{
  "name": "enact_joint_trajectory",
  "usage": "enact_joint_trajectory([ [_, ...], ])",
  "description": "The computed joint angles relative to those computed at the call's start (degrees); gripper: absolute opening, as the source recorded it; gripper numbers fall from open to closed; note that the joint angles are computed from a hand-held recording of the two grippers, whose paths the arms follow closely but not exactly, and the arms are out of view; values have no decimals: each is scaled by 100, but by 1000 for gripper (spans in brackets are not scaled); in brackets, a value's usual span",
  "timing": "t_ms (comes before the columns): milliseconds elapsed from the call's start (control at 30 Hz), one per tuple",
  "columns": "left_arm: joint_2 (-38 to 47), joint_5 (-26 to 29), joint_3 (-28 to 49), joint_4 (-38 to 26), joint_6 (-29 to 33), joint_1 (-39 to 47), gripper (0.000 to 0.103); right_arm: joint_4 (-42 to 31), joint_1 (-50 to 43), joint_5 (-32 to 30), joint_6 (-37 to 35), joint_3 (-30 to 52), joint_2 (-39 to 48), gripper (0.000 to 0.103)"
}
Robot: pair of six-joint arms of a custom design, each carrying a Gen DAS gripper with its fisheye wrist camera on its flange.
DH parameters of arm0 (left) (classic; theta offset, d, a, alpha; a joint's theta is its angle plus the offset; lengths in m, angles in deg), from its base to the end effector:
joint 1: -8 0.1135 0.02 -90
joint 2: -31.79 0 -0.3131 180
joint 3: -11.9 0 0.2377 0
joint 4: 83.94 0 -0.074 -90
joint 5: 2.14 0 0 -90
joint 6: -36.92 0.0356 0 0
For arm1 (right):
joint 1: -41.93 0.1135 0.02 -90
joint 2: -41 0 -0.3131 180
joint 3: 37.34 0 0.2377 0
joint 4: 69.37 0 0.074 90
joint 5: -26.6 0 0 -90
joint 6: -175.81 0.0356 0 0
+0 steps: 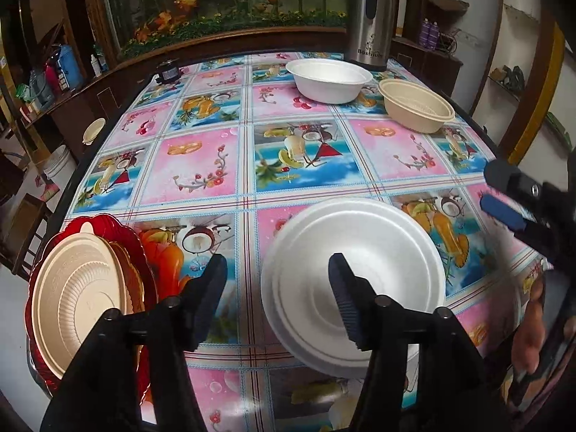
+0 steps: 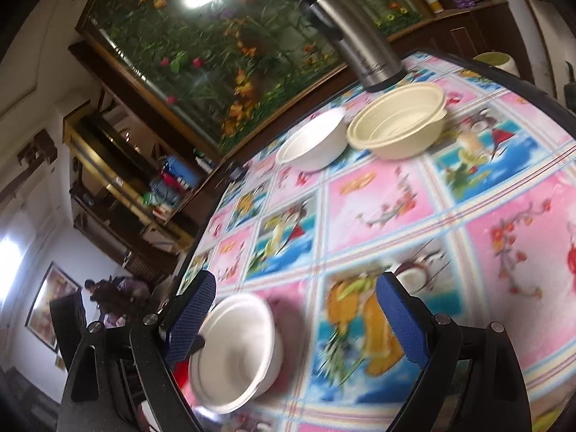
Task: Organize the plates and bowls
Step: 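Lift the white foam plate with the left tool toward the plate stack, then carry the white plate upright with the left tool over the stack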
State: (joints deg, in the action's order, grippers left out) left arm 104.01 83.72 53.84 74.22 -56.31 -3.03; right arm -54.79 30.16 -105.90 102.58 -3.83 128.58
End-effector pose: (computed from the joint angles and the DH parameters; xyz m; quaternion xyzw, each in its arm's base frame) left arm 0.1938 -0.0351 0.2054 0.0526 0.9439 -0.0064 0.3261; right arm 0.2238 -0.0221 0.1701 0.0579 0.8550 0.3448 0.3830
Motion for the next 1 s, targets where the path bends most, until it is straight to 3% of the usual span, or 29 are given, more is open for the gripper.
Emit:
enact_joint_trajectory([
  [133,-121,19,-100,161,-9,167,75,-175,236,86,4,-137,-293,93],
  [467,-120,223,-232,238,82,441,75,-342,771,349,119,-347,-641,93],
  [767,-140,387,-284,262,153,681,75,-225,854,0,429,-330,-325,93],
  [1000,55,579,-264,300,181,883,75,164,591,-637,777,-324,142,93],
])
